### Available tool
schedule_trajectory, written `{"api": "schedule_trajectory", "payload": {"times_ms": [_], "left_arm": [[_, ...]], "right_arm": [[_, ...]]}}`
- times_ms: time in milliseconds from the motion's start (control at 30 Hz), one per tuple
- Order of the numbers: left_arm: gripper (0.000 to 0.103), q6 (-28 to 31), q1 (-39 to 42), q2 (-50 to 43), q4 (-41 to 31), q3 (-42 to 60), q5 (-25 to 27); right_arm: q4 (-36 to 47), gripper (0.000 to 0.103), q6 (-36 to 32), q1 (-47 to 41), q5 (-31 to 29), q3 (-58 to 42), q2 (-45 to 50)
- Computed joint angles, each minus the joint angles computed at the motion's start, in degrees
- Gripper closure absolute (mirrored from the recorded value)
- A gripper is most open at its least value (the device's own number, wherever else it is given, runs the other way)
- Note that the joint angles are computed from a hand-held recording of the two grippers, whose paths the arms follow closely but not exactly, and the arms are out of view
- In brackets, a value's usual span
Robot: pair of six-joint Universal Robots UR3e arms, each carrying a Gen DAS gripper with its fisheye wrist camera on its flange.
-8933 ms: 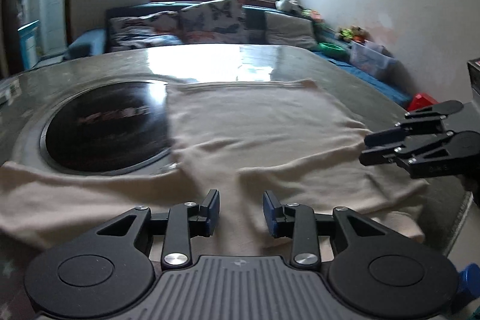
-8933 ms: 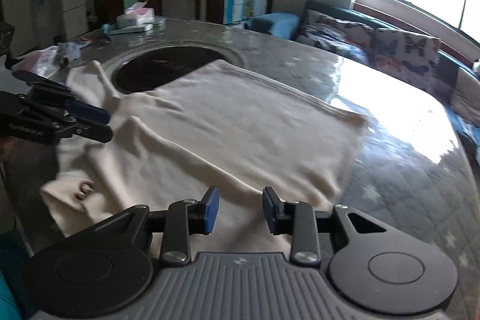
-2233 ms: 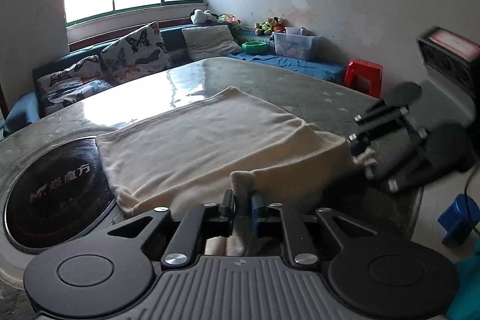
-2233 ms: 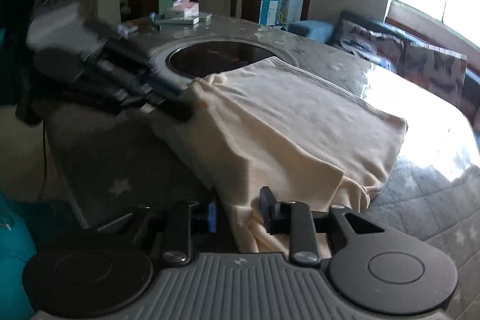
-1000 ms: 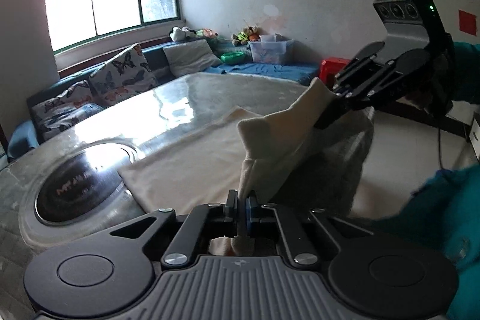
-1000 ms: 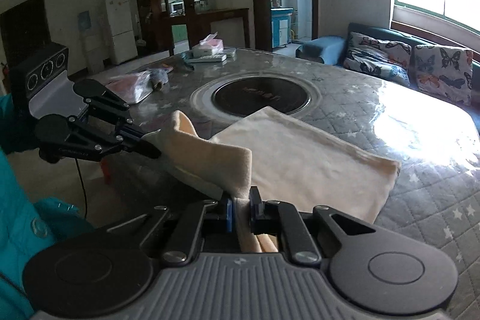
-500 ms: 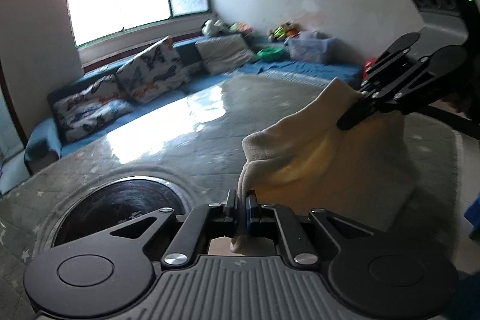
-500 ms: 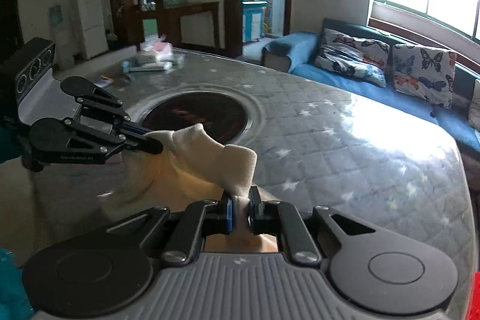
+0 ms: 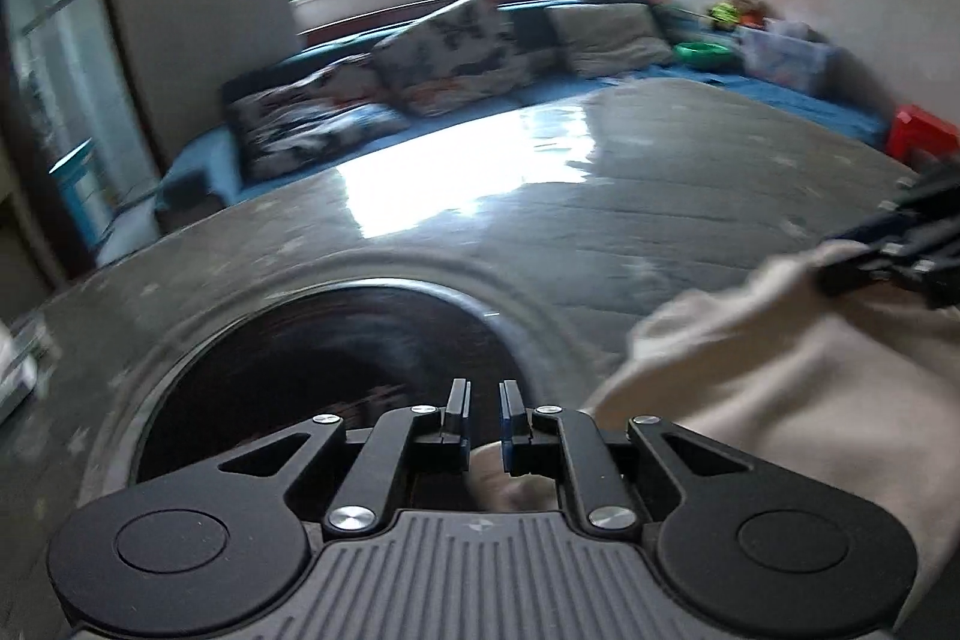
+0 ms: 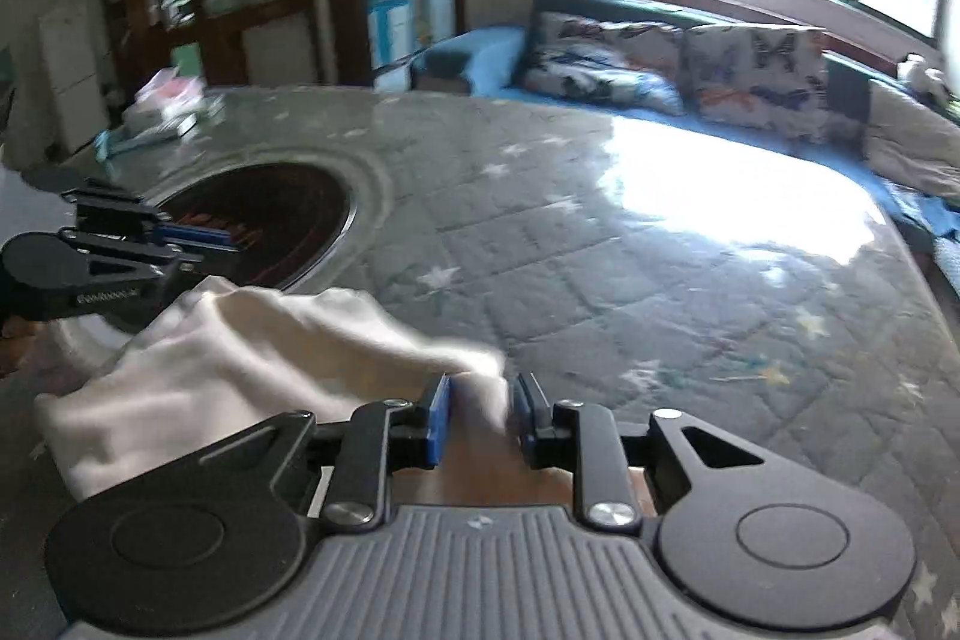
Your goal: Fold clothes
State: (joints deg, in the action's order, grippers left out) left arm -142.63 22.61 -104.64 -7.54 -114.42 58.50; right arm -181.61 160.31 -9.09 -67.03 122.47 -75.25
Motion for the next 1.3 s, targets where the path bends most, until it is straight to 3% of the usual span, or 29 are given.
{"api": "schedule_trajectory", "payload": {"times_ms": [133,267,433,633,800,867,933,1133,1300], "left_arm": [[0.084,2.71,5.4,8.53,-3.89,-5.77,-6.83],[0.08,11.89,10.3,19.86,-15.4,-12.8,-14.76],[0.078,18.03,10.16,25.16,-20.85,-18.42,-16.4],[0.072,15.88,8.95,24.98,-15.82,-22.36,-12.99],[0.069,15.23,9.65,24.79,-14.64,-23.06,-13.18],[0.067,14.48,9.63,24.09,-13.65,-23.09,-13.18],[0.062,13.25,9.39,23.53,-12.37,-23.23,-12.99],[0.042,10.38,9.48,23.06,-8.75,-24.4,-12.18],[0.032,9.68,9.99,23.48,-9.41,-24.43,-12.3]], "right_arm": [[-0.37,0.074,-1.22,-4.23,2.87,6.18,-6.83],[2.29,0.074,-4.77,-8.62,4.33,13.0,-14.8],[4.53,0.074,-5.98,-12.59,6.0,18.7,-20.46],[-1.83,0.075,-1.48,-10.61,5.31,16.99,-13.56],[-7.64,0.086,2.51,-7.71,-1.05,13.8,-6.05],[-6.54,0.086,3.56,-9.2,0.57,13.74,-6.7],[-8.15,0.086,2.53,-6.89,-3.0,13.51,-7.14],[-2.31,0.085,3.34,-3.31,1.0,8.31,-7.59],[1.48,0.079,5.25,3.42,-2.31,-2.64,1.27]]}}
